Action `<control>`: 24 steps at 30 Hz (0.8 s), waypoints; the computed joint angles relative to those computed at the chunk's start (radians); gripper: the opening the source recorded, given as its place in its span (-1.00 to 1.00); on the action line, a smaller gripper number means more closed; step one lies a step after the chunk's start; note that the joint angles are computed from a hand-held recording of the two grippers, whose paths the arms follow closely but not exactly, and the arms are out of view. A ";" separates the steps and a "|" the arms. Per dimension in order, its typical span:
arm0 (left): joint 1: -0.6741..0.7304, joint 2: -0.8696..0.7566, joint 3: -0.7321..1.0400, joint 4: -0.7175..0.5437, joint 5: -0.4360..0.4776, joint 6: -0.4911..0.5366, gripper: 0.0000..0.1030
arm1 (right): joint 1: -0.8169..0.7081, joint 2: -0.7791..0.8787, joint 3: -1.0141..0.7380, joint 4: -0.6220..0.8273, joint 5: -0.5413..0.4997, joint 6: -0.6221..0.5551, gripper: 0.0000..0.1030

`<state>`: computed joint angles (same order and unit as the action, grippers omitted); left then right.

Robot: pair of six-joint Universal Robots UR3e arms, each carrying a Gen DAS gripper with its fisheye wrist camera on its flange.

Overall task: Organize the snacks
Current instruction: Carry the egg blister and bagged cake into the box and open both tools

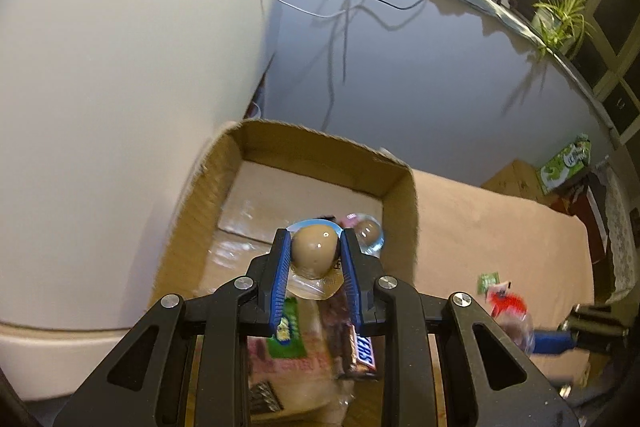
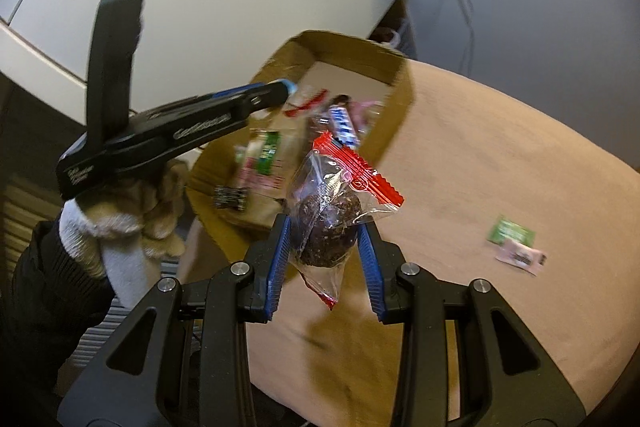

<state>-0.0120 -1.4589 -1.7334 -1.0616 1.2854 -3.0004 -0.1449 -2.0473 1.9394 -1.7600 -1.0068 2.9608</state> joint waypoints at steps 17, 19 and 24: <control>0.050 -0.101 0.096 -0.034 -0.027 -0.005 -0.54 | 0.282 0.288 -0.105 -0.249 -0.068 0.201 -0.30; 0.050 -0.105 0.101 -0.035 -0.027 -0.005 -0.54 | 0.288 0.291 -0.097 -0.256 -0.072 0.205 -0.30; 0.048 -0.107 0.108 -0.038 -0.018 -0.012 -0.53 | 0.300 0.313 -0.089 -0.283 -0.069 0.212 -0.25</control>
